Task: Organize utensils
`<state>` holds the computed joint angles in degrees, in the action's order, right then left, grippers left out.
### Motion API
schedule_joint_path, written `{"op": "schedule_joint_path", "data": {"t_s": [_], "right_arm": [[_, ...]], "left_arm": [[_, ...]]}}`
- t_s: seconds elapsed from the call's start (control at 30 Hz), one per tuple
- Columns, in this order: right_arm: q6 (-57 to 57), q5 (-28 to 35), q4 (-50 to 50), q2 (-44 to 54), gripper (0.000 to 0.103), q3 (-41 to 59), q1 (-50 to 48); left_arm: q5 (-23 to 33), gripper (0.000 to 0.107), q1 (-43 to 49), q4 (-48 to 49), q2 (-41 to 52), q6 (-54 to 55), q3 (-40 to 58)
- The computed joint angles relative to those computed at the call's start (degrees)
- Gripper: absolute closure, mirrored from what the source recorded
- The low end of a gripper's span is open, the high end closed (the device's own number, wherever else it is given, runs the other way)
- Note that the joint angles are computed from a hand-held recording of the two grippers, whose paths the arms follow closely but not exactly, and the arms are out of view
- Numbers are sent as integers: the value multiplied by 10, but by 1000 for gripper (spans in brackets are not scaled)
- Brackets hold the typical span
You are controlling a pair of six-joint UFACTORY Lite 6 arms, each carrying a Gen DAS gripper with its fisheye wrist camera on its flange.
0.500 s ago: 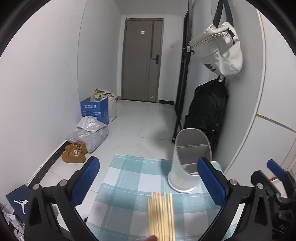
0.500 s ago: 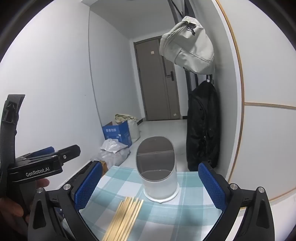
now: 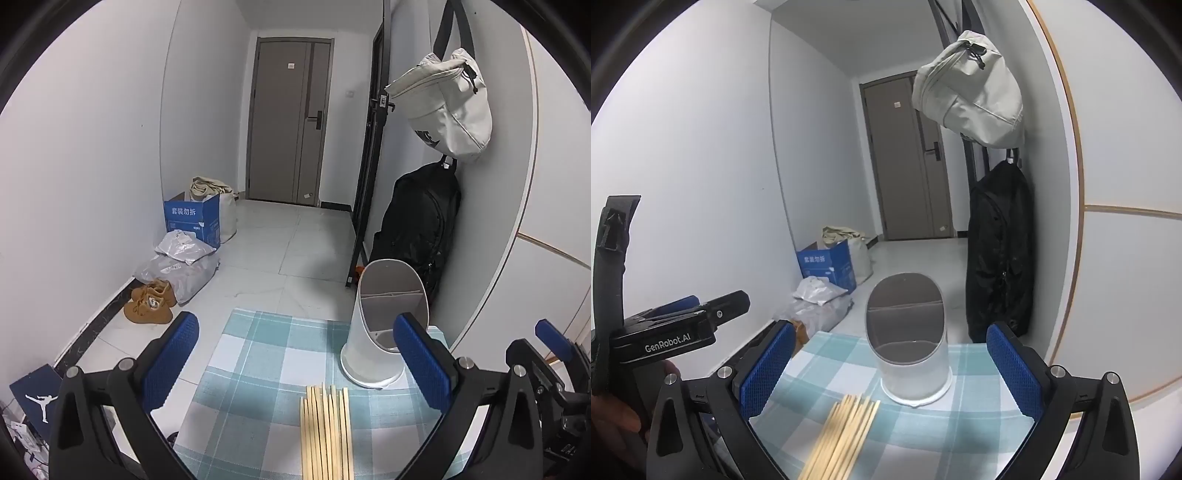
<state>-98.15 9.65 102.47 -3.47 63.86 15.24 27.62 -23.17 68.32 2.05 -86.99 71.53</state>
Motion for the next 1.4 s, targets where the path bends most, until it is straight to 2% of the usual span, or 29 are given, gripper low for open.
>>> {"op": "schedule_joint_path", "data": {"t_s": [0.47, 0.6, 0.9, 1.4], "right_arm": [[-66, -8, 65, -1, 0, -6, 5], [-50, -4, 49, 3, 0, -1, 2], [-110, -6, 113, -1, 0, -11, 6], [-93, -6, 100, 1, 0, -10, 5]], "left_arm": [[-18, 5, 6, 5, -1, -8, -11], [-18, 5, 6, 2, 2, -6, -10], [-17, 5, 5, 6, 4, -10, -9], [-14, 5, 2, 13, 2, -12, -14]]}}
